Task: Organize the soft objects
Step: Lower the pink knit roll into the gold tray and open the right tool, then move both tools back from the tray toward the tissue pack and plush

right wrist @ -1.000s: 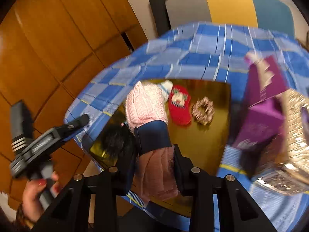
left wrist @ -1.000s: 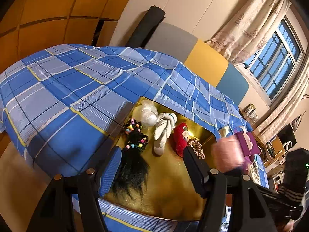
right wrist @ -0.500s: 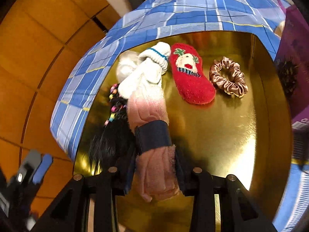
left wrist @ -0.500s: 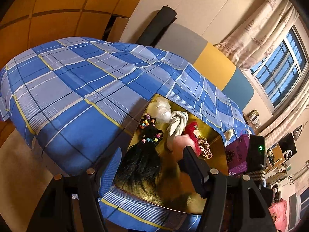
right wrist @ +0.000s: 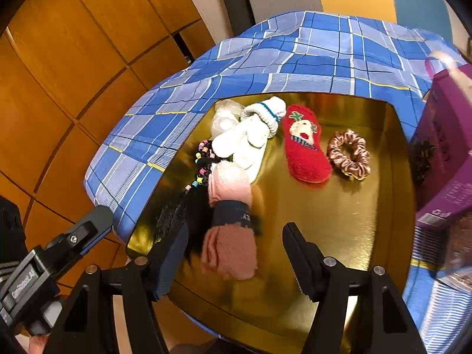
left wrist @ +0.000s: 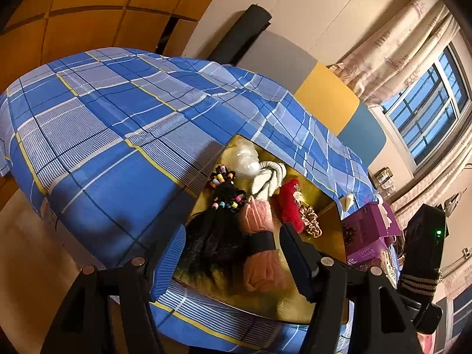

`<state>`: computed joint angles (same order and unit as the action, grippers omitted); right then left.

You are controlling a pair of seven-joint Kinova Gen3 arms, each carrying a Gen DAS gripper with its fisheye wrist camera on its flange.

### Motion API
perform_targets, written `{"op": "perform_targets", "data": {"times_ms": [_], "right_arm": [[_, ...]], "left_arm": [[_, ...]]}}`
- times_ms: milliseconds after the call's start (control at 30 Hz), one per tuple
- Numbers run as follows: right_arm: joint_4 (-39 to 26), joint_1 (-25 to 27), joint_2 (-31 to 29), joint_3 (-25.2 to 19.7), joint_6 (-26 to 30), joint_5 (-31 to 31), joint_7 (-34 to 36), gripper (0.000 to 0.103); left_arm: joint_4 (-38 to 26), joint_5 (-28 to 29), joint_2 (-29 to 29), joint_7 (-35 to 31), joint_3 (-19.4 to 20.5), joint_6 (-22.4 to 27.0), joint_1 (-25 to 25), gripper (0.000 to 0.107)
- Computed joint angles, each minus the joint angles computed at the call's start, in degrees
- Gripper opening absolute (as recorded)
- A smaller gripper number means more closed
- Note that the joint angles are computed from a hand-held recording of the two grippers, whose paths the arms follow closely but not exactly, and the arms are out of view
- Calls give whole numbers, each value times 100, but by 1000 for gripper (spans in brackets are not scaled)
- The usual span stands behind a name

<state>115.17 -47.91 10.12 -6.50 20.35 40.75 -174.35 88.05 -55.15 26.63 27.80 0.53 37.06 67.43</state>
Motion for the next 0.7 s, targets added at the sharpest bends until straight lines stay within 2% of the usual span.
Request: {"op": "perform_targets", "data": {"times_ms": [133, 333, 700], "right_arm": [[91, -82, -185, -61, 96, 225, -101, 67], [215, -262, -633, -497, 865, 1314, -761, 68], [843, 211, -1812, -1598, 2161, 2278, -1857, 68]], "left_arm": [[-63, 23, 21, -84, 42, -42, -23, 67], [-301, 253, 147, -460, 73, -99, -35, 67], [-870, 1002, 488, -1628, -14, -553, 84, 67]]}}
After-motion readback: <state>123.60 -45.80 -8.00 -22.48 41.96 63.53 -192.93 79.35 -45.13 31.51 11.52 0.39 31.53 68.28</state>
